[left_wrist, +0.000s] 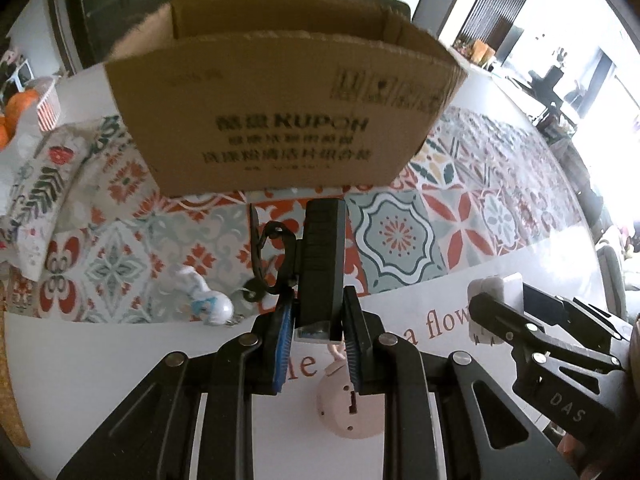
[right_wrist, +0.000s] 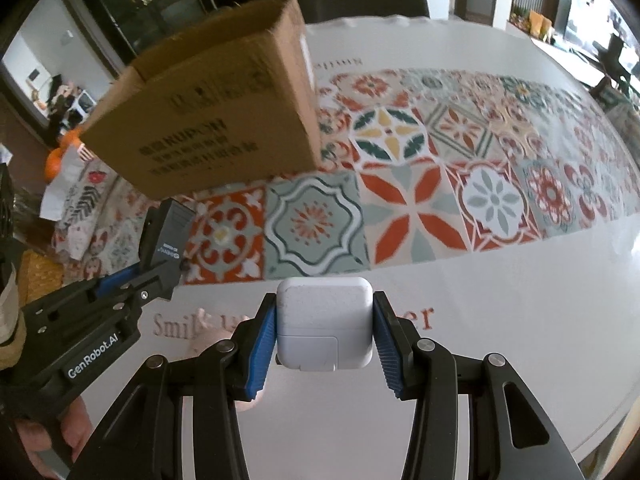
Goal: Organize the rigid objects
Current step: 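Lift both held items and carry them over the cardboard box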
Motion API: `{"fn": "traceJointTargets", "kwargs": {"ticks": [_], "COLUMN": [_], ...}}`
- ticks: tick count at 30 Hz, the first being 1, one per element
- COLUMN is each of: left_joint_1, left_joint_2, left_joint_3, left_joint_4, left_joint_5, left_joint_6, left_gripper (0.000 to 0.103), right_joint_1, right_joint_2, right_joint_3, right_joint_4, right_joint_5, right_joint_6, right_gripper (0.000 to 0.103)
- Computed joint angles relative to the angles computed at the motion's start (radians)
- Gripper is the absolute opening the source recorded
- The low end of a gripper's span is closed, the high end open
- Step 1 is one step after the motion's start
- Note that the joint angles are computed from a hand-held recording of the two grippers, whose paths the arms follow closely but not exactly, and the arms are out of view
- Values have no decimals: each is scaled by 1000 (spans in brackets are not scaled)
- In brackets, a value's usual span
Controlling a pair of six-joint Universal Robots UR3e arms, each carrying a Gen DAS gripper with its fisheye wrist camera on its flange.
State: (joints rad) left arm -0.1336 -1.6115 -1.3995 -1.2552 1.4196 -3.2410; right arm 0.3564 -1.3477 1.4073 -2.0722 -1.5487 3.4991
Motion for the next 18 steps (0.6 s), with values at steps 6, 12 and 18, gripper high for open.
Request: {"fn": "traceJointTargets", "kwargs": {"ticks": [6,12,18], "left_joint_1": [27,63,103], "left_joint_2": [45,81,94], "left_joint_3": [1,11,46], "left_joint_4": [2,-2,-20], "left_joint_5": [-5,-28,-49], "left_joint_6": [10,25,41], "left_gripper": [24,24,24], "right_joint_1": [39,55,74], "right_joint_2": [15,36,80], "right_joint_3": [-60,-130,-226], "right_joint_4": [-30,-38,-40], "right_joint_5": [-33,-33,-35], "right_joint_6": [-7,-27,-52], "right_gripper": [47,47,47]}}
